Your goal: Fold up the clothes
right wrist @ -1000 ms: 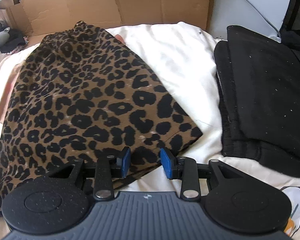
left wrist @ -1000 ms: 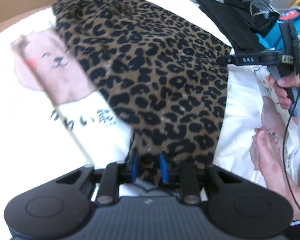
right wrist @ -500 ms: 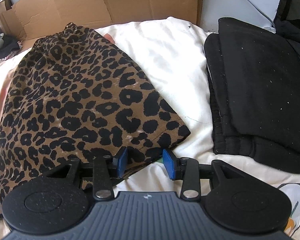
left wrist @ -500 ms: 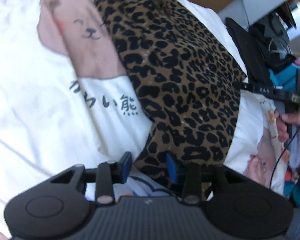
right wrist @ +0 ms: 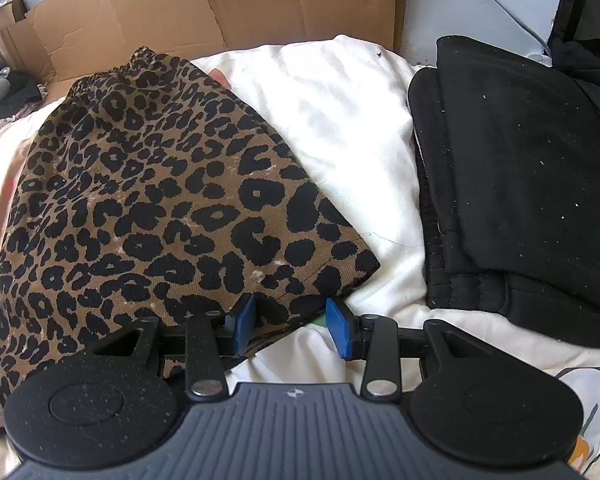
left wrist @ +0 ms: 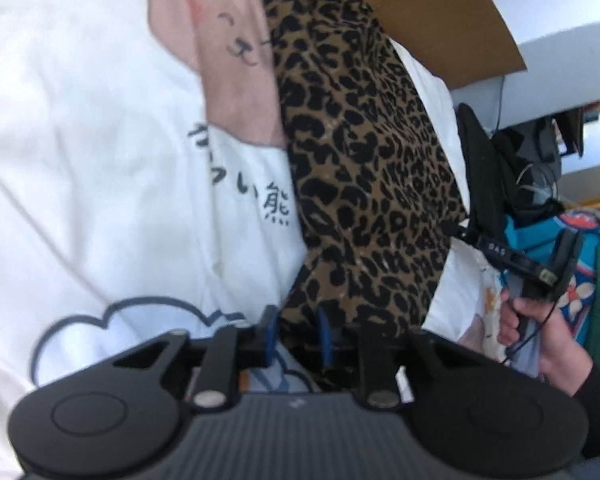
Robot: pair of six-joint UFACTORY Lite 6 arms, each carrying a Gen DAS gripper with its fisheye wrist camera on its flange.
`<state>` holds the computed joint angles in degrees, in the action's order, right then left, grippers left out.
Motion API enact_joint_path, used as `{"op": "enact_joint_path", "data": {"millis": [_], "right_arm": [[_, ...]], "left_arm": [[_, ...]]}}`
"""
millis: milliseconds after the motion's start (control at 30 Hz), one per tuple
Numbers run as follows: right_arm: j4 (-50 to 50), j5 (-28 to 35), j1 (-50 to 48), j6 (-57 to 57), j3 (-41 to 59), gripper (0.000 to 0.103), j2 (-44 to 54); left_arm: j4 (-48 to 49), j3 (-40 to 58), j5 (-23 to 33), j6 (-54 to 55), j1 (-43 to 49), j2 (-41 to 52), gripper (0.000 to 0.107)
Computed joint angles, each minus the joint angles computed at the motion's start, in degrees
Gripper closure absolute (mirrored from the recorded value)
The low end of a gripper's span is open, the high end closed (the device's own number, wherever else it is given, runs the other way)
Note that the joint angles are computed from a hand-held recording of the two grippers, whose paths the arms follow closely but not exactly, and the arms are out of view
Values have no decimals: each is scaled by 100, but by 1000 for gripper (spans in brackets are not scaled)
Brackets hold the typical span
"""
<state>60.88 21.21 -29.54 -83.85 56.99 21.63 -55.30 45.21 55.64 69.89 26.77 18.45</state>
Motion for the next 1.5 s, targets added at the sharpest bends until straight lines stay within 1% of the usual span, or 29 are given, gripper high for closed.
{"op": "enact_joint_path", "data": {"millis": [33, 67, 167, 300, 433, 500, 567, 700, 833, 867, 900, 1033, 1133, 1167, 1233, 1267, 1300, 1500], "right_arm": [[-1, 2, -2, -5, 1, 58, 2], [3, 3, -2, -14, -1, 58, 2], [16, -6, 6, -18, -12, 58, 0], [21, 15, -9, -44, 9, 58, 27], [33, 43, -23, -65, 16, 58, 36], [32, 47, -25, -61, 21, 58, 40], [53, 45, -29, -78, 19, 58, 41], [31, 92, -58, -26, 41, 58, 59], [-14, 212, -122, 110, 124, 57, 134], [-28, 233, -131, 133, 143, 57, 150], [-33, 241, -133, 136, 155, 57, 161], [-44, 264, -139, 158, 207, 57, 211], [-62, 288, -151, 182, 246, 57, 249], [-58, 293, -157, 177, 248, 57, 252], [-54, 304, -169, 172, 253, 57, 257], [-71, 313, -177, 196, 264, 57, 262], [-83, 319, -181, 219, 276, 57, 265], [110, 454, -277, 53, 302, 57, 200]], "left_arm": [[-94, 2, 18, 47, 19, 125, 59], [-187, 7, 37, 94, 38, 252, 56], [-485, 16, 199, 368, 157, 539, 56], [-589, 59, 448, 472, 140, 787, 58], [-450, -58, 822, 439, 155, 863, 62], [-416, -189, 888, 489, 161, 844, 63], [-491, -347, 801, 575, 177, 784, 65], [-950, -575, 649, 751, 298, 739, 65], [-1337, -527, 552, 953, 208, 969, 67], [-1369, -514, 519, 999, 154, 1005, 70], [-1399, -524, 503, 1056, 109, 1015, 71], [-1336, -591, 583, 1076, 14, 1006, 71], [-1125, -632, 732, 1119, 176, 1101, 71], [-1128, -667, 730, 1153, 182, 1111, 73], [-1169, -771, 632, 1250, 161, 1056, 83], [-1173, -791, 550, 1237, 129, 1011, 93], [-1175, -810, 468, 1222, 97, 966, 98], [-947, -811, 290, 848, -21, 548, 102]]}}
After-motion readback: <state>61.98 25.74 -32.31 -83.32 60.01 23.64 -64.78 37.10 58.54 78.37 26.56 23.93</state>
